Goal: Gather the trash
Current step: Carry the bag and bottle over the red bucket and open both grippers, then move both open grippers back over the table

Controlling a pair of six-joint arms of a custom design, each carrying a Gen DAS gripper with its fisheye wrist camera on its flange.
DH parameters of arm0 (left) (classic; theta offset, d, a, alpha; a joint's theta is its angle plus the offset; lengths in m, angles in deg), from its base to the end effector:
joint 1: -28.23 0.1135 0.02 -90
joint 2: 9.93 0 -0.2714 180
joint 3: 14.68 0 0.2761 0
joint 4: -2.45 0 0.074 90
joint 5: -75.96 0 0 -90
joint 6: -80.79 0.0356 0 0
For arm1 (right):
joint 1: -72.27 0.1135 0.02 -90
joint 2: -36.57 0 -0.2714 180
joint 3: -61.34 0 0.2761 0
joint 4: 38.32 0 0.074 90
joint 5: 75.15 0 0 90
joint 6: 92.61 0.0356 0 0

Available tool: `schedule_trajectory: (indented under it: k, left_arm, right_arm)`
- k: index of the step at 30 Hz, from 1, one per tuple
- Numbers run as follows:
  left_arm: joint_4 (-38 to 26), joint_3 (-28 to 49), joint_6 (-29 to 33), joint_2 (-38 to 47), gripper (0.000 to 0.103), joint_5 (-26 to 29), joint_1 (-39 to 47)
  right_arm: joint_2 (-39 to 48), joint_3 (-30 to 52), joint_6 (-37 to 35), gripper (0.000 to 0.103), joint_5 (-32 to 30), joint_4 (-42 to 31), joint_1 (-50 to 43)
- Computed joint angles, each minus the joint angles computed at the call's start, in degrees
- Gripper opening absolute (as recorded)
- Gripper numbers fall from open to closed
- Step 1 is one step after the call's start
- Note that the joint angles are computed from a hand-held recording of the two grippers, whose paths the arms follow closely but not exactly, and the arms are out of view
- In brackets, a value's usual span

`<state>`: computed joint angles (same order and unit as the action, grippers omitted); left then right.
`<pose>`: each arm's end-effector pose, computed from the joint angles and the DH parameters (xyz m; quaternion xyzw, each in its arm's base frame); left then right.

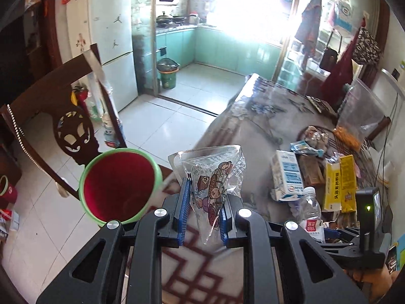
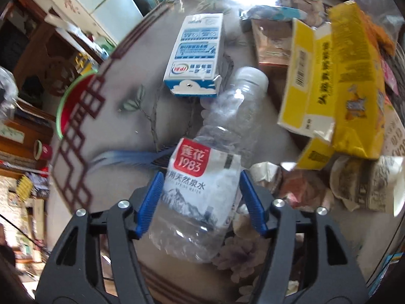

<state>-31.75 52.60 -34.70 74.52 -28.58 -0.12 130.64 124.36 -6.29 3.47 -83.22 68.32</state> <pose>0.2905 -0.1466 0.2174 -0.0185 0.9369 -0.0421 0.3466 0.3020 -0.0138 0.1362 -0.0098 0.9876 0.0901 0.1280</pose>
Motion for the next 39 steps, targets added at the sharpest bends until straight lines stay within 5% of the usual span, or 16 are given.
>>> schedule_trajectory:
  k: [14,21,28,36,38,39]
  left_arm:
    - [4.60,-2.16,10.49,3.33,0.018,11.29,20.76]
    - [6.15,2.19,15.43,12.69,0.018,14.84,31.26]
    - [5.44,8.39,18.21,22.13,0.018,18.05,36.93]
    - [4.06,11.86,20.68,26.52,0.020,20.62,38.58]
    - [3.96,12.22,21.31,26.61,0.027,20.64,38.21]
    - [4.18,12.24,21.70,26.52,0.039,20.68,37.94]
  right_arm:
    - [-13.07,3.94,9.40,0.053,-0.08,-3.35,8.83]
    - [5.57,19.23,17.32,0.053,-5.58,4.14,23.33]
    - [32.93,43.65,20.70,0.052,-12.34,-1.23,29.86]
    - [39.82,52.58,24.25,0.055,-9.58,-2.69,31.62]
    - [38.75,51.78,24.94,0.055,-7.48,-1.93,32.59]
    - [36.92,48.91,24.62,0.056,-6.86,-0.69,32.48]
